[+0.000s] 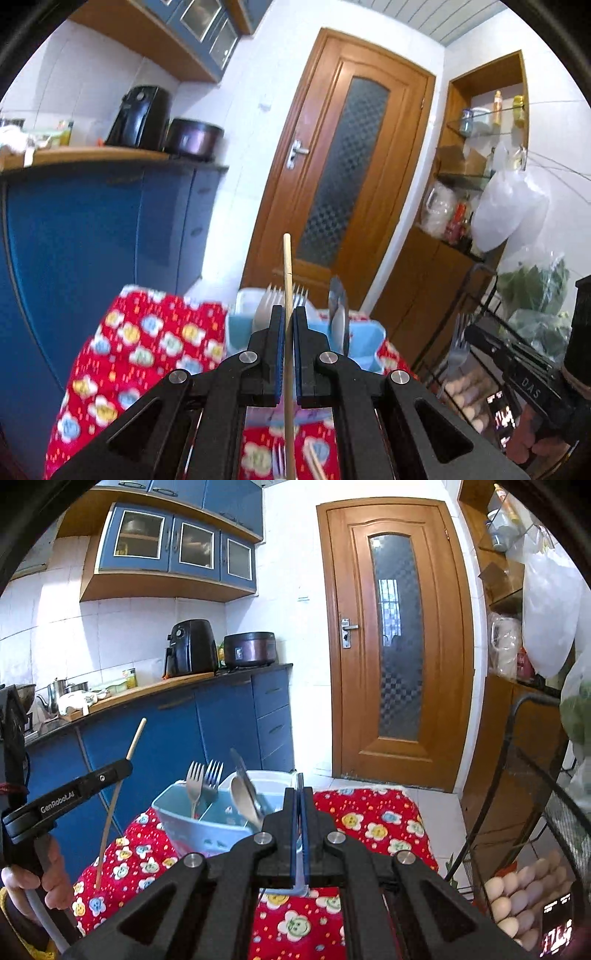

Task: Organize utensils
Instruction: 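Carry both chopsticks up into the blue caddy and open both tools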

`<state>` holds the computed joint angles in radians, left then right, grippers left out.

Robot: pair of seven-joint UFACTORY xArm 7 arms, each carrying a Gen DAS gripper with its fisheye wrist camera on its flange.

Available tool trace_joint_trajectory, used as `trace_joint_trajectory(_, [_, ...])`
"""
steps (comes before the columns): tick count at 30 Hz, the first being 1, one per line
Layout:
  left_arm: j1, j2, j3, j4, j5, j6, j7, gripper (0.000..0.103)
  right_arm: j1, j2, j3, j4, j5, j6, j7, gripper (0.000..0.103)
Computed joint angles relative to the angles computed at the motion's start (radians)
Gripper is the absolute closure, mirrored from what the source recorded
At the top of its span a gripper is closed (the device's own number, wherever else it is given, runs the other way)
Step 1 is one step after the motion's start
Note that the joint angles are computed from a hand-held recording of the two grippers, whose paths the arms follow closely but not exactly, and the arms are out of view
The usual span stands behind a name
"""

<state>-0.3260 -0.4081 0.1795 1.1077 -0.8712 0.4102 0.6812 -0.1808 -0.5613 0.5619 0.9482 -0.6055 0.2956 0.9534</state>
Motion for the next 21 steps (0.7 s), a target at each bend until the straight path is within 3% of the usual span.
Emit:
trace_joint_trajectory(10, [0.002,0.133,-0.035,0.135,-0.047,-0.117,0.032,0.099,-0.05,0.084,0.018,0.119,-0.087,0.02,0.001,0.1])
trace_joint_trajectory(21, [0.065,0.328,-0.124,0.33,-0.14,-0.263,0.084,0.099,-0.063,0.205,0.031,0.265,-0.305,0.087,0.123,0.1])
